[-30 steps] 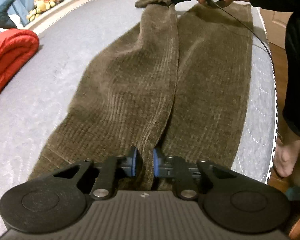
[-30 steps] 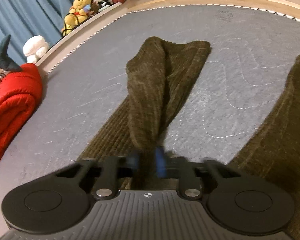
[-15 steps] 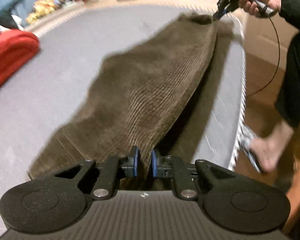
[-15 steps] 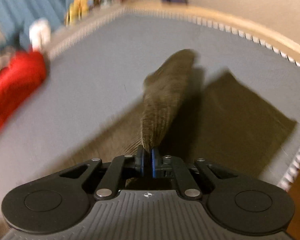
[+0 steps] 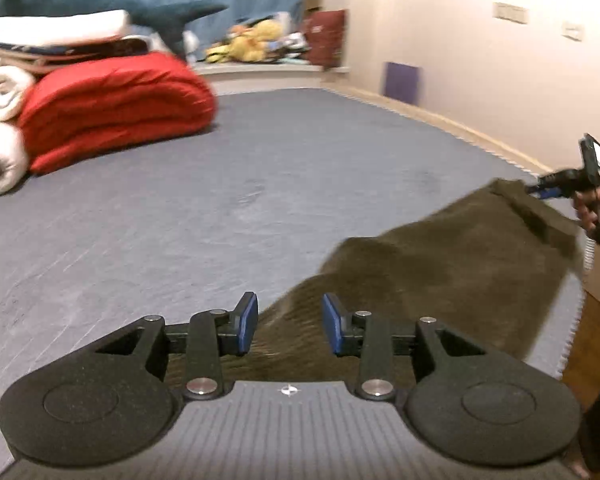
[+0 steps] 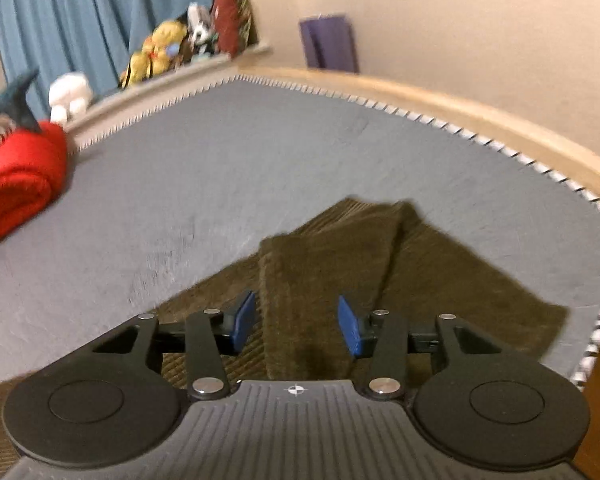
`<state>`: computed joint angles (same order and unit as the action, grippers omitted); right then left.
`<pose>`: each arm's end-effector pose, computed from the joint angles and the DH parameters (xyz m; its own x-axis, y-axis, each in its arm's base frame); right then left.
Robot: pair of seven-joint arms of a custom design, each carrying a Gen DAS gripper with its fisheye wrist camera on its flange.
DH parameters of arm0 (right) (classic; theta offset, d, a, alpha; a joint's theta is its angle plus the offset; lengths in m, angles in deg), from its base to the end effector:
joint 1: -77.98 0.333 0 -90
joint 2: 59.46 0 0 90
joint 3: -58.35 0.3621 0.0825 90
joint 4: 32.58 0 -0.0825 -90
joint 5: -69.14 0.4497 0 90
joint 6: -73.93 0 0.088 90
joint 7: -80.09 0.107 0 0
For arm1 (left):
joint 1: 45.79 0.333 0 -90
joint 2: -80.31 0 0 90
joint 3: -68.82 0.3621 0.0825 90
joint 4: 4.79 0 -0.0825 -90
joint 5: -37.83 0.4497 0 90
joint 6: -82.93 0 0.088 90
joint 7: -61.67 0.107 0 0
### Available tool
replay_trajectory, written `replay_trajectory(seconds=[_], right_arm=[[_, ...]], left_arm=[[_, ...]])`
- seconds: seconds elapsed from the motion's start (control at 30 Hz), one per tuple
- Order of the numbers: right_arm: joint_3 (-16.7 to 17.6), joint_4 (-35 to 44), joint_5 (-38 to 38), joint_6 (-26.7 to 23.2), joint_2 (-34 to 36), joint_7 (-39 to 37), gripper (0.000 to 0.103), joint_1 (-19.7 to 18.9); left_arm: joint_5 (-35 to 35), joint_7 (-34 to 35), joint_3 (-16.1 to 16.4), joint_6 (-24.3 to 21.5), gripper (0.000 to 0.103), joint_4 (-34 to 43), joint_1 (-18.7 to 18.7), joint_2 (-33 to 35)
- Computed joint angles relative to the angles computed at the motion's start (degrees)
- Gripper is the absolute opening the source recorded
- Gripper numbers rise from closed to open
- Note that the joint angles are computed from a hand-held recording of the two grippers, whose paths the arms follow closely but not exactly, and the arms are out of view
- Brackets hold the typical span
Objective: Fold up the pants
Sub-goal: 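Lift the leg cuffs with the right gripper and fold them toward the waistband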
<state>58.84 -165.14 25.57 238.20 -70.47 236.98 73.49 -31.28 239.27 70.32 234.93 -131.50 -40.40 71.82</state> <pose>0.5688 -0.0011 0.5071 -0.4681 -0.8643 -0.1841 -0.5359 0.4434 -0.7185 0.5803 0.0965 0.5077 -0.4392 -0.8982 -0.0176 -0.4998 0.2606 -0.8260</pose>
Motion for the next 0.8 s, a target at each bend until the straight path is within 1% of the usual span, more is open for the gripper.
replay_trajectory(seconds=[0.07,0.1,0.17,0.2,0.23,0.27,0.3,0.33,0.37,0.4,0.47,0.5,0.53,0.57,0.63,0.67,0.7,0.73,0.77,0.8], right_arm=[[0.3,2.5,-0.7,-1.6,3.0,-1.7,0.051,0.5],[0.2,3.9,-1.1,-3.0,4.7,-3.3,0.055,1.1],[-0.4,5.3,-1.0,-5.6,6.8,-6.9,0.058,2.4],[-0.7,6.1,-0.4,-7.2,7.7,-9.1,0.056,3.1],[-1.1,6.2,0.0,-7.6,8.2,-10.4,0.054,3.7],[-1.6,6.0,0.4,-7.4,8.3,-11.3,0.043,4.0],[-2.0,5.7,-0.2,-7.4,7.8,-11.3,0.013,4.1],[-2.4,5.4,-0.5,-6.8,7.2,-10.7,0.007,4.0],[-2.9,4.1,-1.7,-4.9,5.6,-7.9,0.007,3.3],[-2.9,2.4,-4.7,-3.3,3.2,-3.2,0.007,2.1],[-1.8,-0.2,-12.2,-1.6,-1.2,7.7,0.006,-1.6],[-1.6,-2.2,-14.1,0.1,-4.0,12.3,0.006,-3.4],[-1.6,-4.5,-14.5,1.5,-6.7,15.3,0.006,-5.0],[-1.4,-6.8,-13.9,1.6,-9.2,16.2,0.006,-6.0],[-1.6,-10.1,-10.4,0.4,-11.7,14.0,0.006,-6.5],[-3.6,-11.9,-5.3,0.1,-12.3,10.7,0.006,-4.9],[-7.2,-13.3,0.3,1.0,-12.2,7.3,0.008,-1.9],[-11.4,-14.8,8.8,2.2,-11.9,1.9,0.009,1.7],[-13.6,-15.6,13.2,3.2,-11.8,0.1,0.014,3.4],[-14.3,-16.5,15.3,5.7,-11.4,0.3,0.02,3.1]], left_arm=[[0.8,-1.5,-0.6,2.7,0.04,0.3,-0.1,0.9],[1.5,-2.4,-0.5,2.9,0.04,0.6,0.1,1.1],[2.1,-3.5,-0.6,3.9,0.04,1.0,0.2,1.4],[2.5,-4.2,-0.6,3.9,0.04,1.7,0.3,2.0],[2.5,-4.7,-0.7,4.1,0.04,2.0,0.3,2.2],[2.4,-5.0,-0.8,4.5,0.04,2.2,0.3,2.3],[2.1,-4.8,-0.9,4.7,0.04,2.5,0.2,2.5],[1.6,-4.4,-0.9,4.7,0.04,3.3,0.2,3.2],[0.9,-3.7,-0.9,4.7,0.04,3.4,0.2,3.1],[0.1,-3.2,-1.0,4.6,0.04,3.7,0.1,3.2],[-1.2,-2.1,-1.0,3.2,0.04,3.9,0.1,2.8],[-1.7,-1.5,-1.1,2.8,0.04,3.8,0.0,2.5],[-2.0,-1.0,-1.2,2.2,0.04,3.7,-0.1,2.3],[-2.0,-0.6,-1.2,1.3,0.04,3.6,-0.1,2.0],[-1.2,-0.6,-1.1,-0.5,0.04,3.6,-0.1,1.8],[-0.2,-0.8,-1.2,-1.3,0.04,3.4,-0.1,1.7],[1.1,-1.1,-1.2,-2.2,0.04,3.1,-0.1,1.5],[2.5,-1.3,-1.2,-2.9,0.04,2.9,-0.1,1.4],[4.0,-1.1,-1.4,-3.1,0.04,2.3,-0.2,1.2],[4.7,-0.5,-1.4,-3.0,0.04,1.8,-0.3,1.0]])
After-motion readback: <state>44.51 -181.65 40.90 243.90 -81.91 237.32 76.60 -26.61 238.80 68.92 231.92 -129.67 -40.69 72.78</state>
